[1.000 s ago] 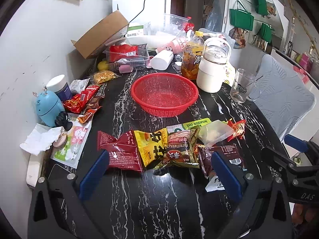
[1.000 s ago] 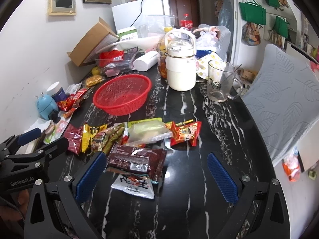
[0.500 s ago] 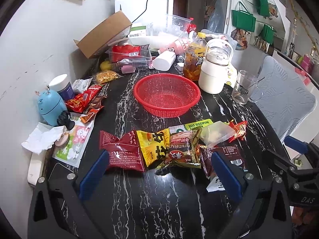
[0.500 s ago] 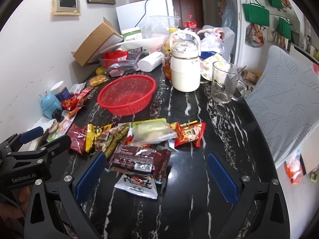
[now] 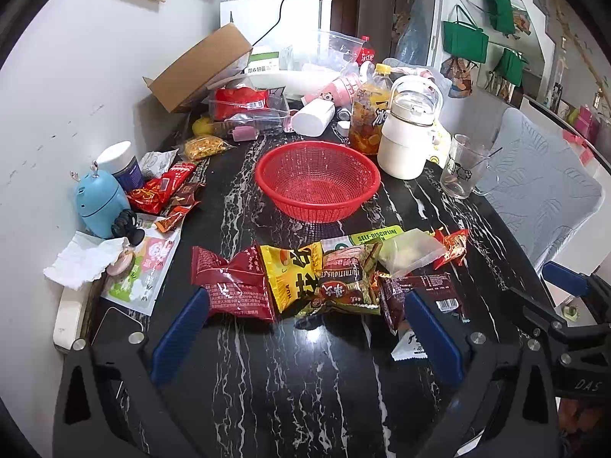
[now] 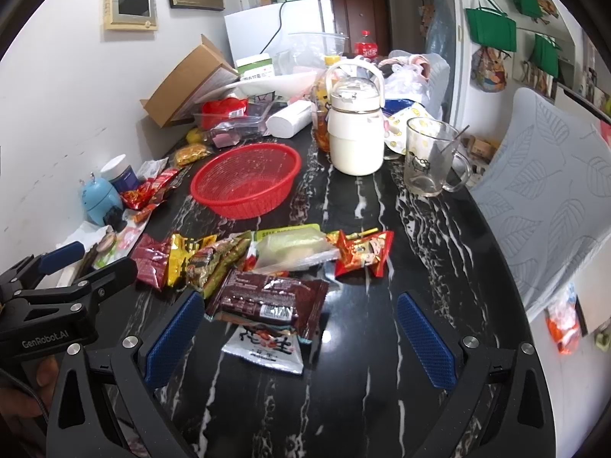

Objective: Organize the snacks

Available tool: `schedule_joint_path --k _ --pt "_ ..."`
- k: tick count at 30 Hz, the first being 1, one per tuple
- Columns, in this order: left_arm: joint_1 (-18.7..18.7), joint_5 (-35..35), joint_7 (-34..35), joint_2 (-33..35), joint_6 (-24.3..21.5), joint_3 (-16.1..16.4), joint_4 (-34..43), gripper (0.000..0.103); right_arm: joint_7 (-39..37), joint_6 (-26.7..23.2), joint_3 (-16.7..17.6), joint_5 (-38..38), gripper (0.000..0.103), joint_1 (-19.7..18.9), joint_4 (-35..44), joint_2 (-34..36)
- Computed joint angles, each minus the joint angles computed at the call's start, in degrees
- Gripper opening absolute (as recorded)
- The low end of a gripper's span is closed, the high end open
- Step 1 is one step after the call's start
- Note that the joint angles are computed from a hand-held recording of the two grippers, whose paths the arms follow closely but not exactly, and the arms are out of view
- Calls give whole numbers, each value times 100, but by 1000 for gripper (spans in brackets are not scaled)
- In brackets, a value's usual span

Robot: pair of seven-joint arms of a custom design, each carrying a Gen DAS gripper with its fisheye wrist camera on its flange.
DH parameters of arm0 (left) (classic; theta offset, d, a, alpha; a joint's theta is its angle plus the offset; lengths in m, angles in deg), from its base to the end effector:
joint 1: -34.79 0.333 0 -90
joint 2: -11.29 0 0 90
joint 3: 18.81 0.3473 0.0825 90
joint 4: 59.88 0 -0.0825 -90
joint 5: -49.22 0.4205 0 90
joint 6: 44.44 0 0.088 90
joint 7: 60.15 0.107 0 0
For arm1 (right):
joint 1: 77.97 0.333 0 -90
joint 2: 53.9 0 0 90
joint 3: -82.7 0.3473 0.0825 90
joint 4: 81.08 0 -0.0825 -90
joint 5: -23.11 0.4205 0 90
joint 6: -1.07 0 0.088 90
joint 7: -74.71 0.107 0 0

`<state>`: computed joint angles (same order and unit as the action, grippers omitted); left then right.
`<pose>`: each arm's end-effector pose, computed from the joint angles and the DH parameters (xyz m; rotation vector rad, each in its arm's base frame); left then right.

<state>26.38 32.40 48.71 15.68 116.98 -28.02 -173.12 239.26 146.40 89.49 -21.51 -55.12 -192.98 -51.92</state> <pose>0.6304 -0.1824 0.5333 -1.4433 2.1538 -0.9250 0.5543 0.3237 0.5342 -1.5099 1.9532 -0.6884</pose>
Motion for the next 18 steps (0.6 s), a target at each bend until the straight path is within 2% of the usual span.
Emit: schedule_joint_path --k 10,18 --pt "65 -272 211 -198 59 -18 -327 103 39 104 27 115 103 32 -124 -17" --pt "169 -778 583 -228 -14 -5 -473 103 -173 289 37 530 103 50 -190 115"
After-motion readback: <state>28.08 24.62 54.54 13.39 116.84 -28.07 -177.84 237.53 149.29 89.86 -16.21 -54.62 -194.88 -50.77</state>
